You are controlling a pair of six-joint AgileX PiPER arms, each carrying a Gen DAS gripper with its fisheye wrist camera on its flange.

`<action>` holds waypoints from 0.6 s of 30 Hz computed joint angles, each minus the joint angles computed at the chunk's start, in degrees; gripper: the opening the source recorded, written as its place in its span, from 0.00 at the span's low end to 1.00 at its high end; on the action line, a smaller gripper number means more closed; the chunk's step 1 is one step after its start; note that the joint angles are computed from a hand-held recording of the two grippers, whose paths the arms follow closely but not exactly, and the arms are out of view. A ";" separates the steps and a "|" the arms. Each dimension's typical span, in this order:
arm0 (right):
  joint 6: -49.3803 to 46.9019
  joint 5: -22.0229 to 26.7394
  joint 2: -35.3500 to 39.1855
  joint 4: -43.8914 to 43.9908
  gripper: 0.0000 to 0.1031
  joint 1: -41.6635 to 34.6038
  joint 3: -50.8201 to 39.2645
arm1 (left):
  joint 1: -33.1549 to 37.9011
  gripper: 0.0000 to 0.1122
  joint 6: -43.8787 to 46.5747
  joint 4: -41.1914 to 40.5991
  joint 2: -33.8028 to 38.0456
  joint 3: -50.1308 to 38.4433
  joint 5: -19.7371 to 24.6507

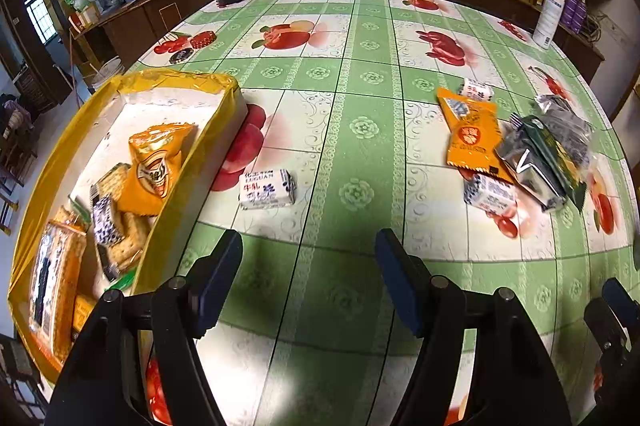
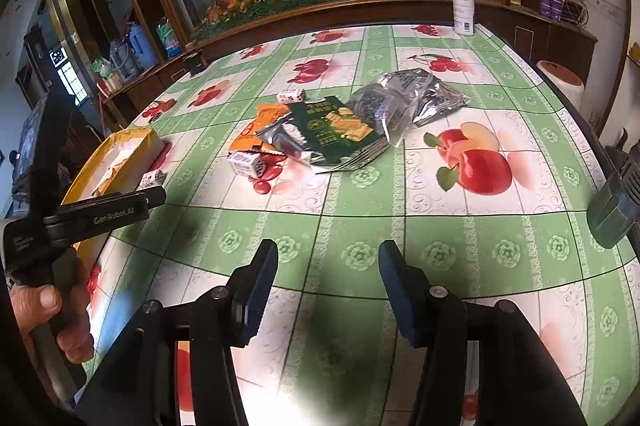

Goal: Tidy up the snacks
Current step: 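Grasp the white LUGUAN milk candy with the left tool while the right tool grasps the green cracker pack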

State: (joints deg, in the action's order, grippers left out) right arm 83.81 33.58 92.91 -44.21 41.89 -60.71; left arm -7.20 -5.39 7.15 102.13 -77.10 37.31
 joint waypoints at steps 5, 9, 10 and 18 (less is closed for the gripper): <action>-4.99 -3.82 1.11 3.51 0.53 -3.69 -1.10 | 1.66 0.61 1.39 -3.12 3.83 -4.09 1.59; -10.94 -4.47 3.42 6.30 0.53 -6.64 -4.61 | 2.99 0.61 3.22 -5.88 6.25 -6.51 2.26; -12.26 -4.21 4.00 6.73 0.53 -7.47 -5.71 | 3.27 0.62 3.66 -6.46 6.77 -7.20 2.52; -36.52 -7.62 10.77 23.56 0.53 -14.00 -16.44 | 2.94 0.63 6.27 -8.40 8.50 -8.93 0.97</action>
